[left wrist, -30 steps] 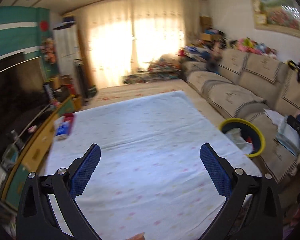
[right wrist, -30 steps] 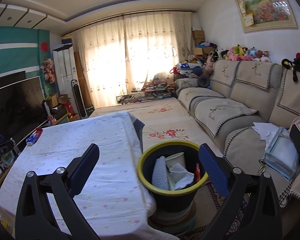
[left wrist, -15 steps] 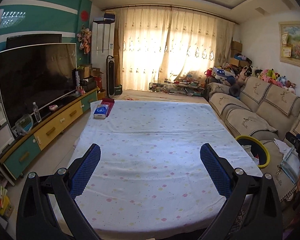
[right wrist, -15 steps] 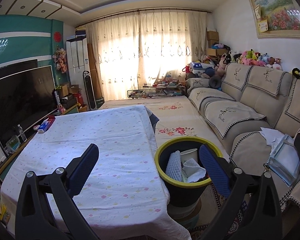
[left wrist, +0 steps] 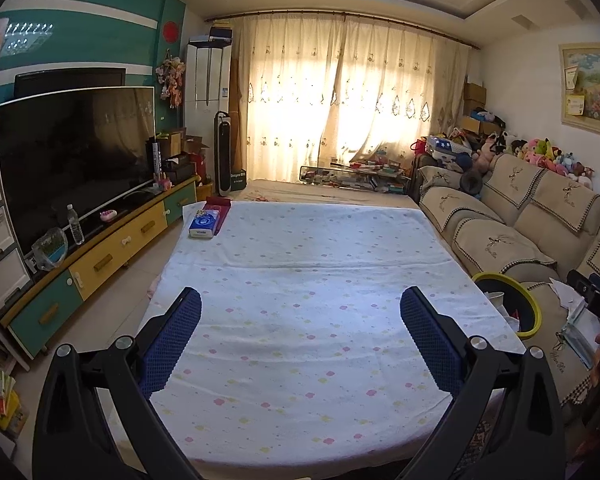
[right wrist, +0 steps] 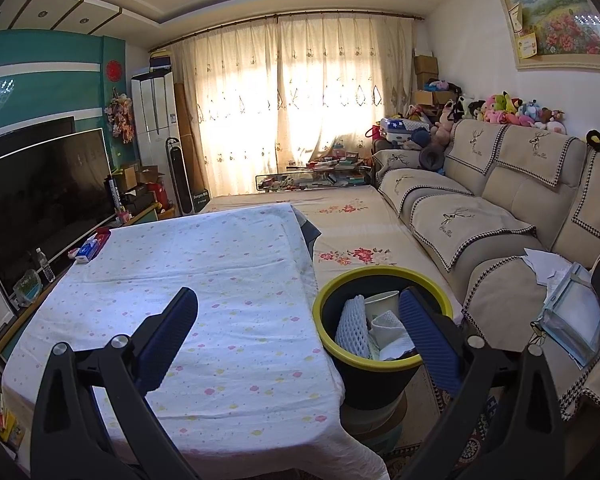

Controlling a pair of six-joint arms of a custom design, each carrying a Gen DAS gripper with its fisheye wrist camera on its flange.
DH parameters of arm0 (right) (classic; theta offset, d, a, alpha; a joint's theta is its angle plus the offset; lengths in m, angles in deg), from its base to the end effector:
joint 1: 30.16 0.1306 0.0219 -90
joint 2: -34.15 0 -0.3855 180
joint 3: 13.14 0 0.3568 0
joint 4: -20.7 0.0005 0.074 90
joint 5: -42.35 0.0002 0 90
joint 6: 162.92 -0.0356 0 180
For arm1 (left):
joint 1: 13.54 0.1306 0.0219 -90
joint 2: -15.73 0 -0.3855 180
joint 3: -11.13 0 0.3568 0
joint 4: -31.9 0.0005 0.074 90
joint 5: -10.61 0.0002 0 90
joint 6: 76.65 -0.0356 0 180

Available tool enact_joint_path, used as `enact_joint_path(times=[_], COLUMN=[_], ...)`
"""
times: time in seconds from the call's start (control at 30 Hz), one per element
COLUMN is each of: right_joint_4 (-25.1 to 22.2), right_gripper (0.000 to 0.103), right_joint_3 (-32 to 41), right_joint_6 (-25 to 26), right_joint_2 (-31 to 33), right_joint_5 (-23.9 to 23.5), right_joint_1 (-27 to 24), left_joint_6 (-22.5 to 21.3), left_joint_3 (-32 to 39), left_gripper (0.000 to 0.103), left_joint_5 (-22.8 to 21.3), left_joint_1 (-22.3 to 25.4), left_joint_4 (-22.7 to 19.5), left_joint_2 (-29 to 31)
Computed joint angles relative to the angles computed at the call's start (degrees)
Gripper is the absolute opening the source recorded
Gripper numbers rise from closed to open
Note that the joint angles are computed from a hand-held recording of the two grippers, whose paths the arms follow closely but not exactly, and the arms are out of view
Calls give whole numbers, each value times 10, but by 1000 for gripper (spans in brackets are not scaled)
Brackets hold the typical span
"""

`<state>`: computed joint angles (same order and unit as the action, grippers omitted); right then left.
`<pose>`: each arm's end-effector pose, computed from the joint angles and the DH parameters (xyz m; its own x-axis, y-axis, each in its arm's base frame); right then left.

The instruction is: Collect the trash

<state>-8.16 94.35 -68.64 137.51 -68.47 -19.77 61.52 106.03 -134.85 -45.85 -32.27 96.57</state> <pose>0.5528 0.1137 0.4863 -0.3741 -0.1395 -0.9169 -0.5155 0.8531 0.0805 0.3255 -0.1717 0.5255 -0.3256 -0.2939 -0.8987 -0.5789 0.8135 -0.0563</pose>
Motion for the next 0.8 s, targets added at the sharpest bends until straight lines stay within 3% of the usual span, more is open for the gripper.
enact_joint_path(times=[0.8], right_joint_4=[9], right_gripper=[96], right_joint_3=[-8], right_joint_6=[-7], right_joint_2=[0], right_joint_5=[6], right_joint_1=[3], left_joint_6=[-12], left_joint_3=[6], left_gripper=[98], left_joint_5=[10], left_joint_1=[2], left_joint_4=[8], left_joint_2=[6])
